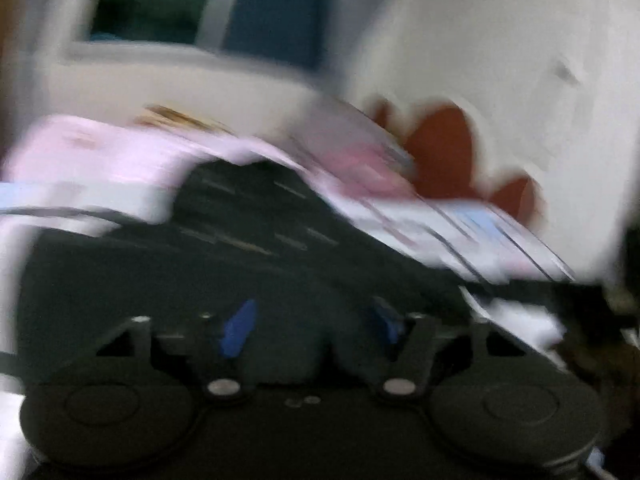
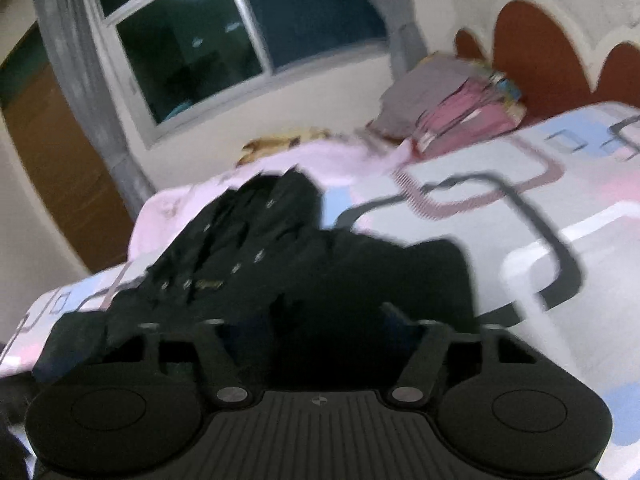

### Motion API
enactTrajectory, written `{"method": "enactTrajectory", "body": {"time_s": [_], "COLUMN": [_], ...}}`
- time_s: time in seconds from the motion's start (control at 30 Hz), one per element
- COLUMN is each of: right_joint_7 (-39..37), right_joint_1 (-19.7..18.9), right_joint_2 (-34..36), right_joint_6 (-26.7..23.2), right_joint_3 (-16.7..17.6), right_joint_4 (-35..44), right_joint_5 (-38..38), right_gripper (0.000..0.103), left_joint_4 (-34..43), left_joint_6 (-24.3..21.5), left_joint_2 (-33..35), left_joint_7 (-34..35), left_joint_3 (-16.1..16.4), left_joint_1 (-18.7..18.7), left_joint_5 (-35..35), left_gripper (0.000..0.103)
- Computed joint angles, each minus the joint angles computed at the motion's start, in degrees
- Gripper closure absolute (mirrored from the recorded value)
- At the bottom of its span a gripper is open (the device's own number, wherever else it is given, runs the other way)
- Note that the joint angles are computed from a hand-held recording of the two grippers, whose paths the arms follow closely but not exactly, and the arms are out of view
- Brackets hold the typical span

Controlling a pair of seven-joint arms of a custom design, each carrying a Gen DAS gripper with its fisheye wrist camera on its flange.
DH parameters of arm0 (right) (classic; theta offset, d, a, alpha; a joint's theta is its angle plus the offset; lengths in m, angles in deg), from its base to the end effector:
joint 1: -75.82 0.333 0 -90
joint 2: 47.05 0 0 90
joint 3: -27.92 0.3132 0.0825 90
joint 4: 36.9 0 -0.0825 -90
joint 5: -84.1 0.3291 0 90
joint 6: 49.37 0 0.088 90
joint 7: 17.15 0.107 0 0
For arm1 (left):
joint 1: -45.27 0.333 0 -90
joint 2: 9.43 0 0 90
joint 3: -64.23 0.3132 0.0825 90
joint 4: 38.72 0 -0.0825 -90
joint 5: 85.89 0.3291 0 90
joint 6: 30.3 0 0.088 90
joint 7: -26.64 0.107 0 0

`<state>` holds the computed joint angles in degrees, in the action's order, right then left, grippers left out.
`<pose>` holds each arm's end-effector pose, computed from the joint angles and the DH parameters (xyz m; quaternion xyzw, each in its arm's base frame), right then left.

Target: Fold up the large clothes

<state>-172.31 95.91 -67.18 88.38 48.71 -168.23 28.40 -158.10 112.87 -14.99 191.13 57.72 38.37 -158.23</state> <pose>0.3240 0.2964 0.5496 -0.3859 0.7944 -0.2727 0.3817 0.5006 -0.1152 0.5409 -0.3809 0.7766 -0.4945 0.0856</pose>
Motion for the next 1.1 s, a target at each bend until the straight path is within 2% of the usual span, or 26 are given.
{"method": "enactTrajectory", "body": {"time_s": [0.03,0.07,0.1,0.17,0.23,0.27,0.3,0.37,0.4,0.43,0.47,0.5,0.53,0.57,0.63,0.67,0.7,0.73,0.77,0.83,0.9,0.93,1.0,1.03,1.07,1.1], "right_joint_7": [-3.16,-5.92,-7.29,-6.68,-7.16,-9.15,-10.01,-6.42,-5.01,-5.10,-5.95,-9.59,-10.81,-10.87,-10.40,-9.90,-9.85,-8.90,-8.75,-12.85,-18.53,-20.68,-24.59,-21.54,-19.69,-19.88], "right_joint_1": [0.44,1.02,1.69,2.65,3.35,3.86,4.22,4.68,4.99,5.35,5.18,5.83,6.03,5.65,5.90,6.21,5.45,6.31,8.05,7.80,7.33,7.16,7.07,7.16,7.43,7.84], "right_joint_2": [2.57,4.92,6.68,8.39,10.12,11.45,11.98,11.00,9.93,9.15,8.93,9.94,10.62,10.64,9.90,9.65,9.54,8.79,8.39,10.58,13.91,16.09,19.52,19.22,19.14,19.35], "right_joint_6": [-2.57,-5.20,-5.51,-2.37,2.10,1.28,2.13,-2.10,-5.57,-8.63,-9.31,-6.79,-3.65,-3.69,-7.98,-12.17,-18.22,-21.08,-20.74,-17.79,-10.34,-9.32,-7.68,-6.08,-6.12,-7.13], "right_joint_3": [0.25,0.22,-0.44,-2.08,-3.69,-4.00,-4.51,-3.80,-3.19,-2.87,-3.10,-5.34,-6.68,-6.02,-4.65,-3.61,-0.89,-0.17,-1.46,-2.86,-5.76,-6.54,-8.36,-8.97,-9.14,-9.08], "right_joint_4": [2.48,4.67,5.81,5.73,5.52,6.52,6.72,7.47,7.67,7.70,6.98,6.26,5.00,4.93,6.07,7.15,8.89,9.14,9.06,11.56,13.26,14.39,14.76,12.98,12.61,13.09], "right_joint_5": [2.11,3.86,4.92,4.62,4.72,5.62,5.24,1.95,0.33,-0.01,1.34,6.24,8.44,7.45,5.98,5.39,4.38,1.10,-1.55,-1.37,0.40,1.51,5.88,4.03,3.53,3.65], "right_gripper": [0.052,0.051,0.042,0.027,0.028,0.039,0.080,0.091,0.091,0.091,0.091,0.091,0.090,0.089,0.089,0.076,0.044,0.032,0.029,0.029,0.062,0.062,0.062,0.062,0.062,0.062], "left_joint_4": [0.96,2.54,4.07,5.90,6.92,7.46,6.95,6.78,6.16,6.06,6.49,7.45,7.98,8.46,7.89,7.42,6.88,6.39,6.35,8.77,12.56,14.80,16.85,18.59,20.17,20.33], "left_joint_6": [3.68,5.13,5.61,8.15,8.88,8.62,8.10,7.05,7.07,8.70,10.01,10.82,11.22,10.13,10.20,10.65,10.46,10.52,12.12,12.17,11.86,11.62,13.42,11.88,10.20,10.55], "left_joint_2": [1.15,2.81,4.59,7.53,9.87,10.72,10.31,9.40,8.18,8.38,9.62,12.19,14.47,15.16,14.23,13.40,12.12,11.20,10.69,12.09,15.40,17.80,21.44,23.29,24.67,25.00], "left_joint_7": [-0.47,-2.05,-3.86,-5.81,-7.65,-8.76,-7.94,-3.27,-1.96,-0.71,-3.27,-9.53,-12.66,-13.80,-12.48,-12.03,-9.25,-6.28,-4.67,-1.80,-5.65,-8.54,-14.68,-18.25,-21.15,-21.83], "left_joint_3": [0.16,0.45,0.66,0.21,-0.45,-0.85,-1.30,-2.05,-2.09,-2.33,-2.34,-1.13,-1.69,-3.39,-3.68,-3.85,-4.21,-4.24,-4.15,-4.35,-4.71,-4.91,-4.59,-4.42,-4.60,-4.98], "left_joint_1": [0.48,1.13,1.86,2.89,4.01,4.50,5.27,6.27,6.39,5.91,5.30,3.60,3.91,6.22,7.00,7.42,8.45,9.03,8.86,8.22,6.58,5.66,3.80,3.86,4.44,4.62], "left_joint_5": [-0.34,0.68,2.43,6.02,8.68,10.02,9.09,4.23,3.95,4.30,8.41,16.52,20.61,20.68,20.47,20.40,16.81,13.22,11.05,7.81,12.95,17.00,25.93,28.05,28.68,29.97], "left_gripper": [0.051,0.051,0.054,0.054,0.056,0.056,0.056,0.056,0.056,0.056,0.054,0.057,0.056,0.056,0.056,0.057,0.057,0.054,0.054,0.053,0.051,0.045,0.043,0.042,0.042,0.042]}}
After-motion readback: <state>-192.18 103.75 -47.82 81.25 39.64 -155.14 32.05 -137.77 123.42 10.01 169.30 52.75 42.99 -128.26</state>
